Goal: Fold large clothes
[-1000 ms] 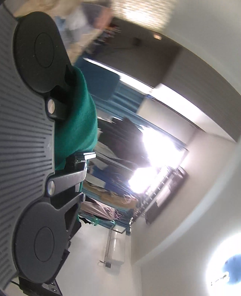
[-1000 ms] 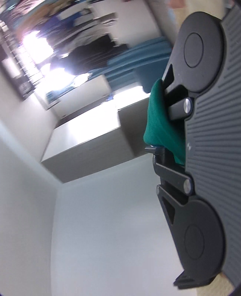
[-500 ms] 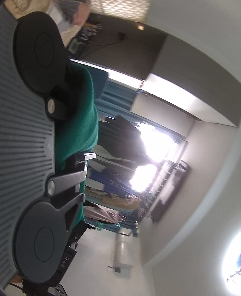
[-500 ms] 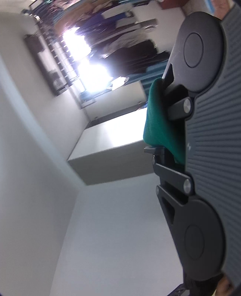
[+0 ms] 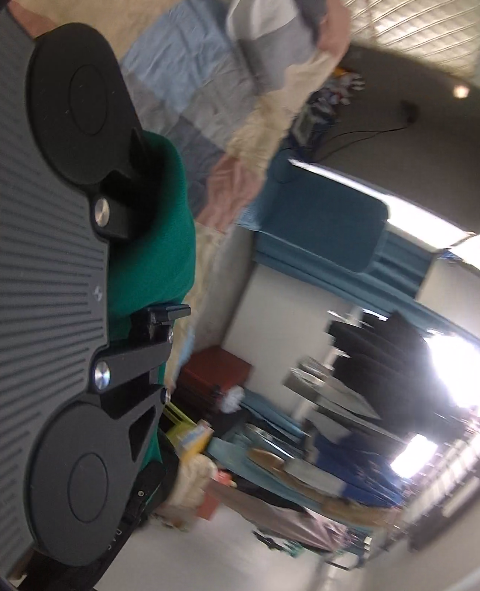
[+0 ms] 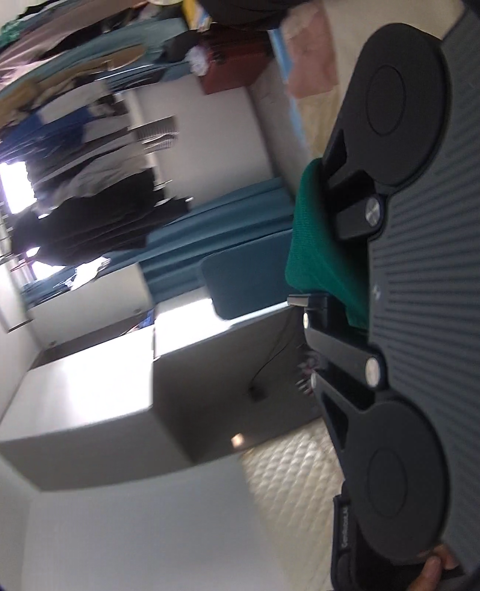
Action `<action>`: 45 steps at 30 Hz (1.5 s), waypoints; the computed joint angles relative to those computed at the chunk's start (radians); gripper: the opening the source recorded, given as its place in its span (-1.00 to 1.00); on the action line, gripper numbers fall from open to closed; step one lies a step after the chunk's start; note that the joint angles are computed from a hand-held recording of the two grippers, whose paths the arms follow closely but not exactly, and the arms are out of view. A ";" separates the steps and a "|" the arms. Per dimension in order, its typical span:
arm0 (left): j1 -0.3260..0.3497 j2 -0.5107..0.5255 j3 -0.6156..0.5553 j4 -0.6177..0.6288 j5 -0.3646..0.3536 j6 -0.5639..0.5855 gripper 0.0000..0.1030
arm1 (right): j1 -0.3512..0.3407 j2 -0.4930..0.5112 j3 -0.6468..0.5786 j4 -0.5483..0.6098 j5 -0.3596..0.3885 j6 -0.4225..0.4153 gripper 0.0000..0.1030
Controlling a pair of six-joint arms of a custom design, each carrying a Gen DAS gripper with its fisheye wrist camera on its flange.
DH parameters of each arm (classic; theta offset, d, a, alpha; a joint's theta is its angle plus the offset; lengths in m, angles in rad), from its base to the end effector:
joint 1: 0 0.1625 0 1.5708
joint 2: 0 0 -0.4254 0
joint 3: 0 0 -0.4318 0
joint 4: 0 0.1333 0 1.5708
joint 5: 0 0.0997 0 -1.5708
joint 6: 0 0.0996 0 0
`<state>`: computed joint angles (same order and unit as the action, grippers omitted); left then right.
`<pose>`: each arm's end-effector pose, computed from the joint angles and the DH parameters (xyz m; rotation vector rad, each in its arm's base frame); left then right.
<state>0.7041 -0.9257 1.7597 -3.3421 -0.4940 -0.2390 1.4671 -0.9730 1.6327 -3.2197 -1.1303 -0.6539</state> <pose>-0.3470 -0.5847 0.2350 0.0456 2.2538 -1.6064 0.1013 -0.7250 0.2833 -1.0417 2.4967 -1.5681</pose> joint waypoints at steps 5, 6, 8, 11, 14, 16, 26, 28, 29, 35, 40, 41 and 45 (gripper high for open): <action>0.236 0.140 -0.175 0.045 -0.183 0.108 -0.73 | 0.005 0.197 -0.164 0.020 -0.106 -0.078 -0.84; 0.274 0.163 -0.209 0.083 -0.206 0.101 -0.73 | 0.008 0.214 -0.188 0.040 -0.133 -0.075 -0.84; 0.337 0.206 -0.262 0.144 -0.244 0.078 -0.73 | 0.014 0.263 -0.249 0.090 -0.203 -0.058 -0.84; 0.406 0.260 -0.323 0.199 -0.275 0.071 -0.74 | 0.015 0.339 -0.324 0.122 -0.276 -0.057 -0.84; 0.440 0.297 -0.358 0.217 -0.286 0.125 -0.73 | 0.020 0.360 -0.327 0.115 -0.326 -0.086 -0.80; 0.445 0.301 -0.351 0.207 -0.295 0.133 -0.74 | 0.020 0.359 -0.322 0.117 -0.336 -0.085 -0.79; 0.322 0.153 -0.155 0.227 -0.260 0.049 0.30 | 0.005 0.276 -0.226 0.140 -0.249 -0.093 0.19; 0.291 0.123 -0.102 0.196 -0.232 0.058 0.35 | -0.001 0.238 -0.168 0.120 -0.225 -0.107 0.23; 0.274 0.108 -0.074 0.180 -0.213 0.061 0.35 | -0.004 0.220 -0.140 0.105 -0.217 -0.110 0.24; 0.130 0.020 0.107 0.149 -0.061 0.001 0.35 | -0.034 0.062 0.058 0.074 -0.165 -0.141 0.24; -0.018 -0.066 0.241 0.277 0.055 -0.207 0.35 | -0.056 -0.103 0.260 0.036 -0.121 -0.156 0.24; -0.052 -0.090 0.263 0.351 0.080 -0.290 0.35 | -0.058 -0.134 0.295 0.031 -0.112 -0.161 0.24; -0.186 -0.172 0.347 0.586 0.145 -0.560 0.35 | -0.067 -0.271 0.432 0.042 -0.077 -0.187 0.24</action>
<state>0.5184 -1.0978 2.1063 -2.7563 -0.3486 -0.7990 1.4002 -1.2445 2.0649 -3.1780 -1.2068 -0.8409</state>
